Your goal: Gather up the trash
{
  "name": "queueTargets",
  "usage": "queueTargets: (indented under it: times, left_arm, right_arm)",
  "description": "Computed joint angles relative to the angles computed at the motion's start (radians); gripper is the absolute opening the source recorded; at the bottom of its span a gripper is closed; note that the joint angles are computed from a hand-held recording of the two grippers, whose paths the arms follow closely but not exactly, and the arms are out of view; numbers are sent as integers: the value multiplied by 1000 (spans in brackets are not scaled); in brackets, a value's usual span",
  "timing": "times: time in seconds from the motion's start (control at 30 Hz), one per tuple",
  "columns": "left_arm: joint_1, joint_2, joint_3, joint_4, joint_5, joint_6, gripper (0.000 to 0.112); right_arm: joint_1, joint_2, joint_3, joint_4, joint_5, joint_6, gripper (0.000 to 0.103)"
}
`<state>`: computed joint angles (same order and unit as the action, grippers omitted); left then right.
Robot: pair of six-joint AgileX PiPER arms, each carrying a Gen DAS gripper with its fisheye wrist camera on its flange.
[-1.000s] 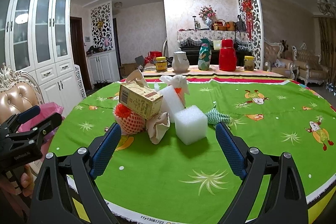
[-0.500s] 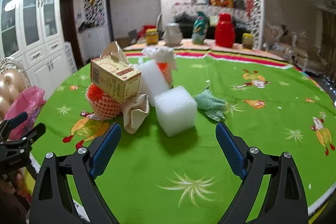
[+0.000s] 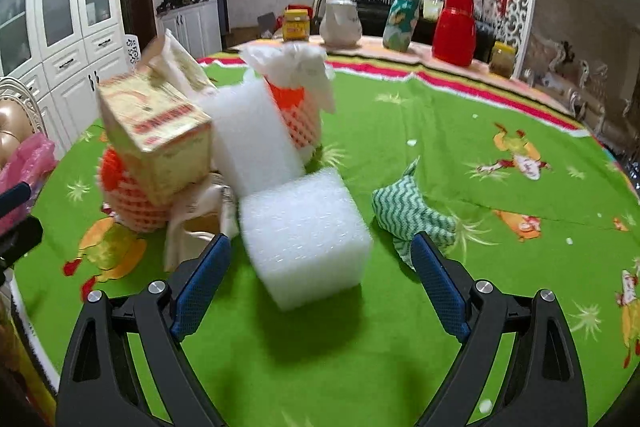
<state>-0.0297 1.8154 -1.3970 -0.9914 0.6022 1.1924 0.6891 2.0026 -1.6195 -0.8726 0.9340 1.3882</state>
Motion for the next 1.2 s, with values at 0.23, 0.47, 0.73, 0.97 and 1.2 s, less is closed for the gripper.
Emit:
queueTargets:
  times: [0.23,0.47,0.73,0.97,1.2]
  left_arm:
    - [-80,67,-103,82,-26,-128,98]
    - [-163,141,-227,172,-34,-255,98]
    - [-322,169,-231,550,-287,-414,99]
    - [-311,231,-304,536,-277,-396,93]
    - [-260,278,-379,391,-115,-312,27]
  right_arm:
    - [-19,-54,125,-68,-125,108,61]
    - [-41,-185,290,-183,-184,337,61]
    - [-35,-271,361,-258,-169,450,61]
    - [-19,-270,353,-246,-146,423,61]
    - [6,-224,297,-222,-77,361,61]
